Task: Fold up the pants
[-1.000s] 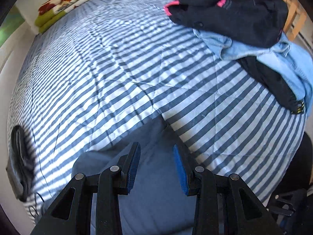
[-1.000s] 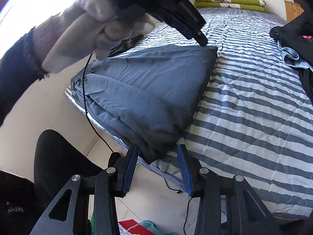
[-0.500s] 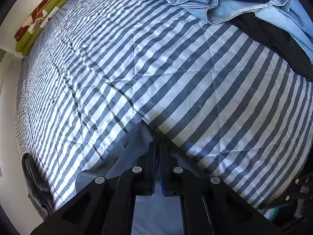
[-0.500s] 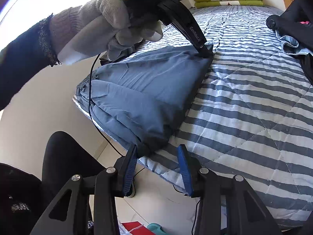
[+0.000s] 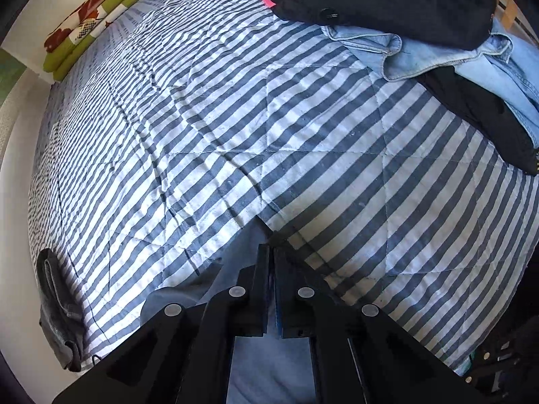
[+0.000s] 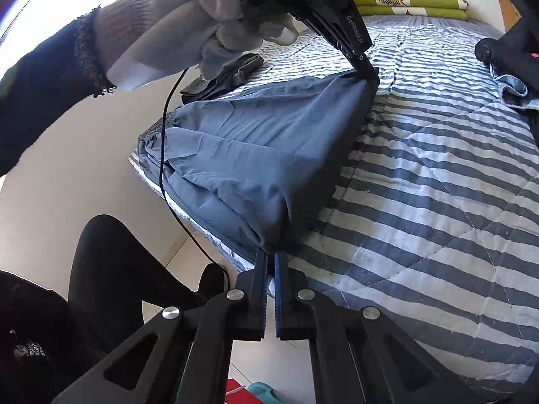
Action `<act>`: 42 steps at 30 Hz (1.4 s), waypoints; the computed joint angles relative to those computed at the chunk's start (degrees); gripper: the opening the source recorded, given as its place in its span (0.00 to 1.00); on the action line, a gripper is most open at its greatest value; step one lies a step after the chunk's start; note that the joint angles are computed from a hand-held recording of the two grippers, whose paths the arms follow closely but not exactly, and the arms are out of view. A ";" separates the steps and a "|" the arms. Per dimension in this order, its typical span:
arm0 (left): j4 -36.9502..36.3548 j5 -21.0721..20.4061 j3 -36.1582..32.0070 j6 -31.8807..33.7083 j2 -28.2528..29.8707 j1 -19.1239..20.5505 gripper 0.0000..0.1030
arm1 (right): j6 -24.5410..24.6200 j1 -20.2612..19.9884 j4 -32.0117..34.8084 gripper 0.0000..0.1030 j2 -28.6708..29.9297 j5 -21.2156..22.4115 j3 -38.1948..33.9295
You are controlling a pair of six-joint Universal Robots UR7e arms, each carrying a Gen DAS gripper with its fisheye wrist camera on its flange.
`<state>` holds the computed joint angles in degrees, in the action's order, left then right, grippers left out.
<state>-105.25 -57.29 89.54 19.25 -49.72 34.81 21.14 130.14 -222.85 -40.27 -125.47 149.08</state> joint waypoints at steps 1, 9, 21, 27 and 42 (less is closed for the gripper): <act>0.40 -0.16 -1.08 -0.94 0.41 0.43 0.02 | -0.07 0.33 -0.23 0.03 0.10 -0.14 0.00; 1.78 -2.77 -5.43 -4.87 1.58 2.27 0.02 | -0.87 1.38 -0.56 0.02 0.37 -0.38 0.04; 6.23 -2.50 -4.81 -1.91 3.92 -0.25 0.52 | -0.53 1.87 1.98 0.02 0.60 -1.23 -0.98; 3.05 1.08 -0.46 -2.27 2.94 -0.70 0.04 | -0.27 4.62 0.31 0.02 0.81 -4.32 -1.09; 4.67 -7.51 -3.62 -8.17 -0.67 1.28 0.22 | 5.25 3.13 3.27 0.06 -2.90 -0.53 1.77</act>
<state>-100.59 -64.80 85.92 11.08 -50.40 36.10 26.39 133.27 -219.58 -43.17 -126.00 150.85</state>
